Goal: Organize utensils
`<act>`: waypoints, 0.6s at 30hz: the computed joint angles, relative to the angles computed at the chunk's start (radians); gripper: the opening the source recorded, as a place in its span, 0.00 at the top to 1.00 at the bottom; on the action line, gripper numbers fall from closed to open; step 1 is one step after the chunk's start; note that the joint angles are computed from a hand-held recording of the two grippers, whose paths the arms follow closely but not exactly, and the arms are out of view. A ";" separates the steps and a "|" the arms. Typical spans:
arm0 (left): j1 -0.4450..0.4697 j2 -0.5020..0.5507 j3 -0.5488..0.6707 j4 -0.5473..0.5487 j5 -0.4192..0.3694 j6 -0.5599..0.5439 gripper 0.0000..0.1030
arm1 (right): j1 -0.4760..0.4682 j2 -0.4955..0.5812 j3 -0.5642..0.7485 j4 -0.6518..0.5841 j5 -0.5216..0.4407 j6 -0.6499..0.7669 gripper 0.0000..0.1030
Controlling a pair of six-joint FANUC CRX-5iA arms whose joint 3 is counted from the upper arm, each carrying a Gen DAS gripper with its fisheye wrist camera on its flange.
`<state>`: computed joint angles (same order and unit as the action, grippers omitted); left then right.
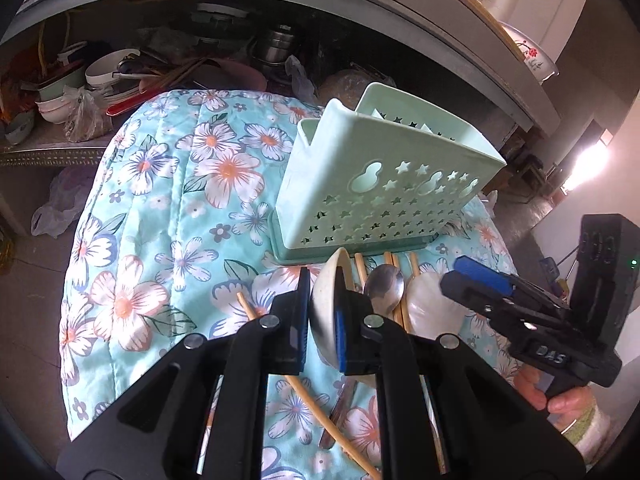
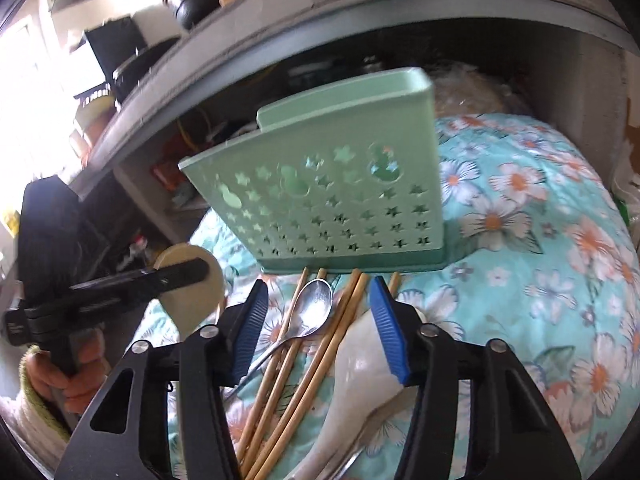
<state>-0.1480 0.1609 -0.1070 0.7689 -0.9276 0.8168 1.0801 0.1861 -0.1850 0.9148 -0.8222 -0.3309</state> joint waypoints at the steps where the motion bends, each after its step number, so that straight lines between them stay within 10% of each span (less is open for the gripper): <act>1: 0.000 -0.003 -0.011 0.012 0.003 -0.009 0.90 | -0.007 0.018 0.026 -0.035 0.000 0.053 0.57; 18: 0.026 0.005 -0.057 0.110 -0.003 -0.076 0.90 | -0.062 0.130 0.186 -0.291 -0.007 0.386 0.83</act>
